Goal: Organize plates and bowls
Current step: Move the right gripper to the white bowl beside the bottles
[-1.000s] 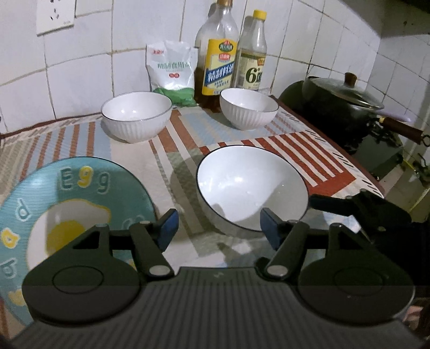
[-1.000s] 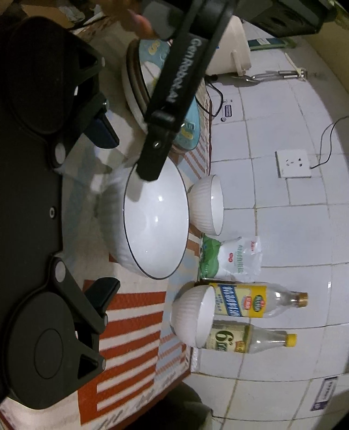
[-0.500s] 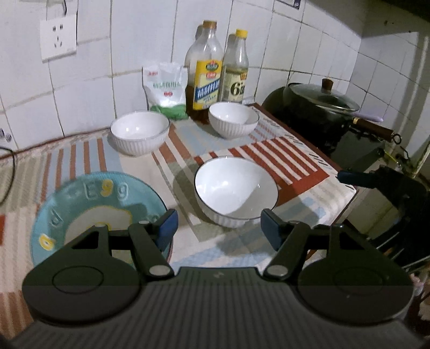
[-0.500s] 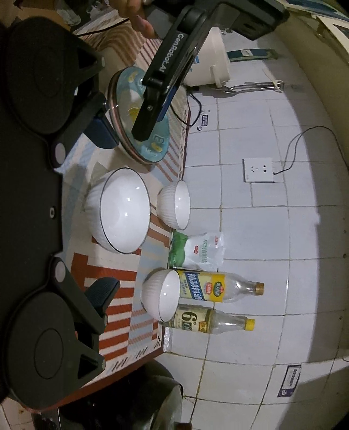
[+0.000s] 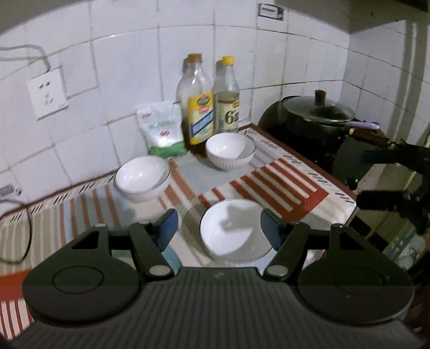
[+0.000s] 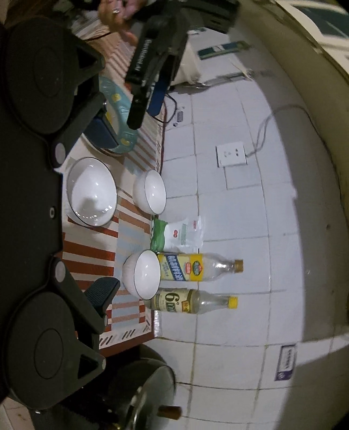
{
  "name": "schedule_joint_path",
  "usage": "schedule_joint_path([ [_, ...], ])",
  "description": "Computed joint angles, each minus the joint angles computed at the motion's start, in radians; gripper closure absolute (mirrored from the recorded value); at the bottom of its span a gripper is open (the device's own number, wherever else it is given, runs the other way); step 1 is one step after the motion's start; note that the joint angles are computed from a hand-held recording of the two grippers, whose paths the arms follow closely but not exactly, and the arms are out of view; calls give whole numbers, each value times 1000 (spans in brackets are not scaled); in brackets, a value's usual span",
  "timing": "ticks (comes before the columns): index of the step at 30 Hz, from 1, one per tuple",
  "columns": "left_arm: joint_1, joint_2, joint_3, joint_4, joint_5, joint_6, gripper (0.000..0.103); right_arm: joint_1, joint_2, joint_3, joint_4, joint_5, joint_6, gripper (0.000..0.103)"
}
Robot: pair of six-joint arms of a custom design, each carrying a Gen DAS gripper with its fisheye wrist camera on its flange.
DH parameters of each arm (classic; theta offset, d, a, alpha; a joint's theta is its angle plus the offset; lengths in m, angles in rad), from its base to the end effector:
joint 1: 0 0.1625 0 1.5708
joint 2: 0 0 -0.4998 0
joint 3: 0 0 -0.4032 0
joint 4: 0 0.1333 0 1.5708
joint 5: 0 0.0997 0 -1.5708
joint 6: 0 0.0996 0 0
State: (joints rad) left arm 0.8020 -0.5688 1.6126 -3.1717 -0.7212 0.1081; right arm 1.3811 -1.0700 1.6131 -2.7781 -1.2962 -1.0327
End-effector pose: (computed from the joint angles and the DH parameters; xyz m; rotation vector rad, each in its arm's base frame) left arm -0.3672 -0.6789 0.0801 0.7171 2.2403 -0.9734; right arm 0.0211 -0.7400 0.3785 1.2682 -2.5021 1.0136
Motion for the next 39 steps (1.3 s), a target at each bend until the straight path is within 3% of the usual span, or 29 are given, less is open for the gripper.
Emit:
schedule_joint_path([
  [4,27,2,-50,6,-79,40,36,7,37,-90,75,-17,53,3],
  [14,103,132,-265,-18,-106,152,38,25,202,-334,187,-64,155,15],
  [25,197,312,-644,272,-148,37,49,26,438,-691,345,-132,320,26],
  [28,221,355,-743,347,-187,-4,57,18,484,-751,350,-117,332,30],
  [35,255,444,-937,497,-236,-41,64,13,574,-876,363,-124,368,35],
  [39,264,483,-1008,510,-244,-27,65,15,630,-975,409,-154,394,47],
])
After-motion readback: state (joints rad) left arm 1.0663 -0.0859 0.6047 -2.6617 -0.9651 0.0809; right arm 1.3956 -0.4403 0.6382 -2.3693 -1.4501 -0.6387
